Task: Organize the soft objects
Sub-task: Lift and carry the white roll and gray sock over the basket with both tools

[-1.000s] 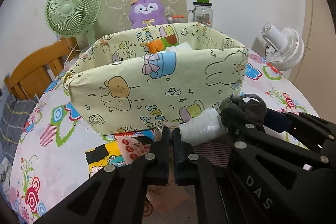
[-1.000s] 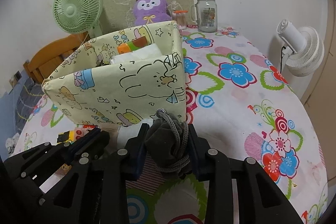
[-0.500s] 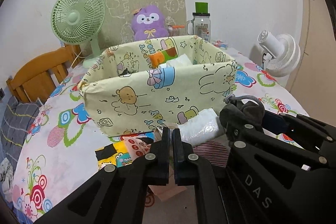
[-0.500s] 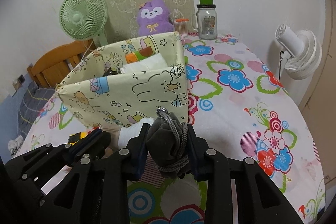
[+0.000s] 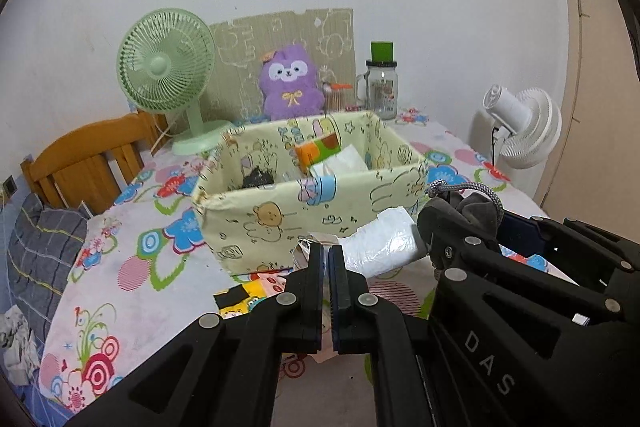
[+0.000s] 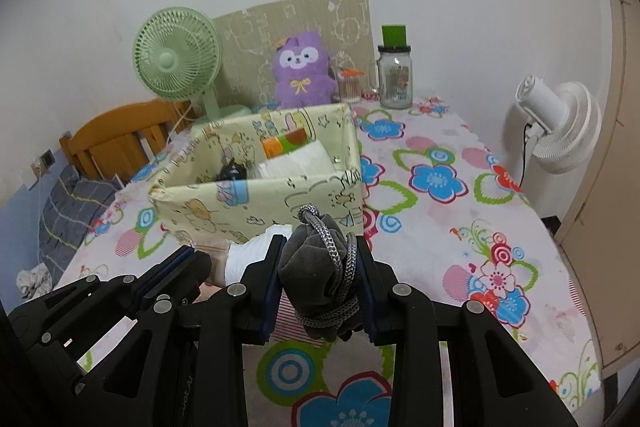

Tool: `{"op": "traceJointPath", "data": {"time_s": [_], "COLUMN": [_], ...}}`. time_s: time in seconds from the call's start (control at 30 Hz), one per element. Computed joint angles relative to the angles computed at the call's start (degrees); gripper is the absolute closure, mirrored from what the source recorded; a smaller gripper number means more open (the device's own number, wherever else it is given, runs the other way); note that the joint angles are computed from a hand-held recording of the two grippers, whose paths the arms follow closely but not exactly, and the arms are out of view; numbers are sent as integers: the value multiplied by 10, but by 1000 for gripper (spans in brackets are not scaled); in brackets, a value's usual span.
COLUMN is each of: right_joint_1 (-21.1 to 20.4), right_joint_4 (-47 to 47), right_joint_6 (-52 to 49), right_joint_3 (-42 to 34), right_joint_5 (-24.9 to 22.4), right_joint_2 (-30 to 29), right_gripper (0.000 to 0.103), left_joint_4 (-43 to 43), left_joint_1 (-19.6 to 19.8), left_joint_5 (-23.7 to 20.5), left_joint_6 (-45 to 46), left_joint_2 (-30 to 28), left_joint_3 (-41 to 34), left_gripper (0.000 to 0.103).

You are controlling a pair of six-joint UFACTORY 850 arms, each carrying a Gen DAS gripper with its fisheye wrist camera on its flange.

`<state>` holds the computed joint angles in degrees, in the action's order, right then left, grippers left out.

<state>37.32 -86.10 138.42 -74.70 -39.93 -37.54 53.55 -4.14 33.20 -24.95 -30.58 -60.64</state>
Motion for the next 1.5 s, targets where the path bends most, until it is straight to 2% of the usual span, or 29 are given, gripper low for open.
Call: {"op": "traceJointPath", "data": {"time_s": [0.27,0.93,1.5], "right_joint_1": [21,43,23], "right_joint_4": [3,13,12], "right_joint_6": [-5,-27,-57], "right_joint_3": [4,3,-27], "right_joint_5": [-36,-83,-74], "right_joint_2": [21,55,47], "right_gripper": [67,67,67], "left_joint_4": [2,16,26], "left_joint_1": [15,29,23], "left_joint_5": [28,49,37], "left_joint_6": [1,-21,-46], "left_joint_2": [37,88,73], "left_joint_3": [28,52,13], "left_gripper": [103,103,103]}}
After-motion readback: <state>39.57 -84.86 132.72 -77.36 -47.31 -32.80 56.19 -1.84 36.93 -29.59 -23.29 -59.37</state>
